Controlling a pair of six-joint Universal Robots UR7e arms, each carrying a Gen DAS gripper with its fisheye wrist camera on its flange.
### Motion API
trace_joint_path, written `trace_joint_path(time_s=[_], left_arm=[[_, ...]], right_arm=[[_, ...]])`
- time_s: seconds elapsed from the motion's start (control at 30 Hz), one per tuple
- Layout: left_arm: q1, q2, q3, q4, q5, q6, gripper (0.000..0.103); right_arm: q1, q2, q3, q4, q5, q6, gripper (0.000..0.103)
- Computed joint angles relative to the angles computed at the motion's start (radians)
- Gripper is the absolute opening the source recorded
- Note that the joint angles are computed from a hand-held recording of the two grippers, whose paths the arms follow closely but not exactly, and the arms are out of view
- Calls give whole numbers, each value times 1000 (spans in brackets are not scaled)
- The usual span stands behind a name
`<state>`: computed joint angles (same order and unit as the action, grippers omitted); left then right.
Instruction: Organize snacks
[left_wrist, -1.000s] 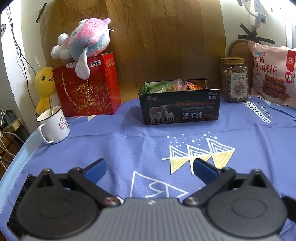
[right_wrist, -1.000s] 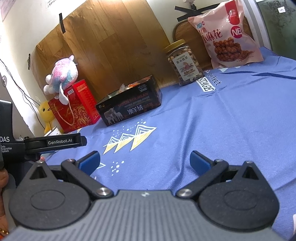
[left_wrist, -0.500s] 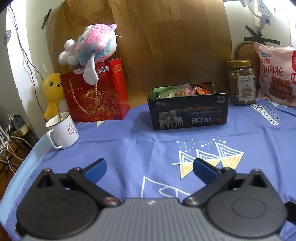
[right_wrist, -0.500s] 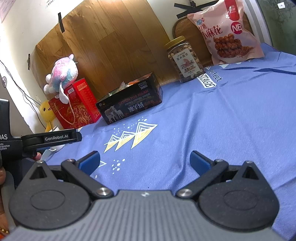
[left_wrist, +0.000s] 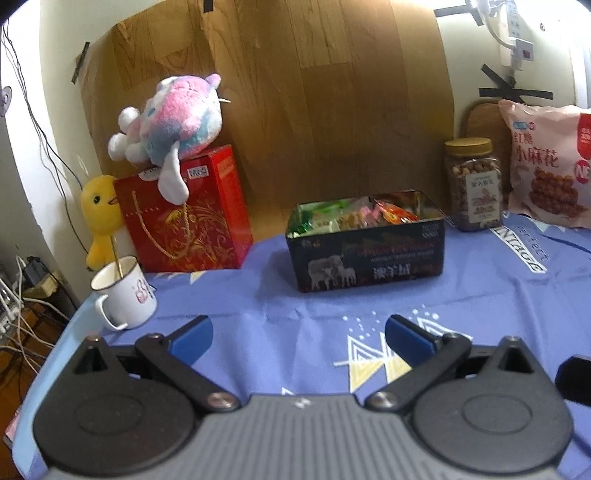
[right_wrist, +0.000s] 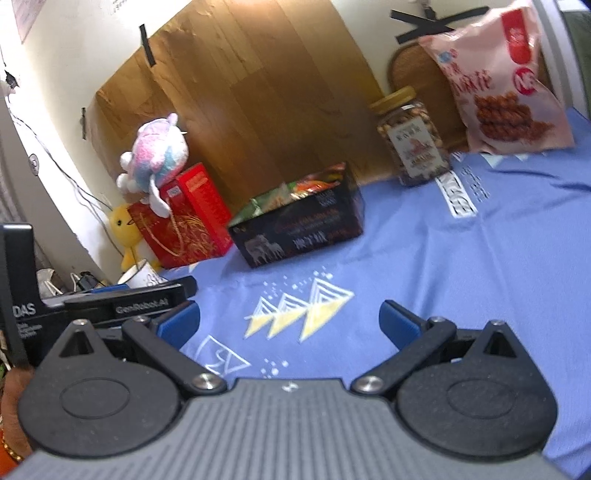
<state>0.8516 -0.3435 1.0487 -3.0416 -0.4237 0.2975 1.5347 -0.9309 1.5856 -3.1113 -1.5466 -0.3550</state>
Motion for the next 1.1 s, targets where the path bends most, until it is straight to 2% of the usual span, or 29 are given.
trace_joint_path(time_s=[0.27,0.53,1.1], left_arm=[[0,37,-64,22,12,24,103],[4,59,-111,56,14,12,103],[14,53,-115,132,3,-57,103]], right_arm=[[15,6,-37,45,-21,-23,103],[16,22,-74,73,-41,-9,103],[21,38,-92,79,-29,-15,103]])
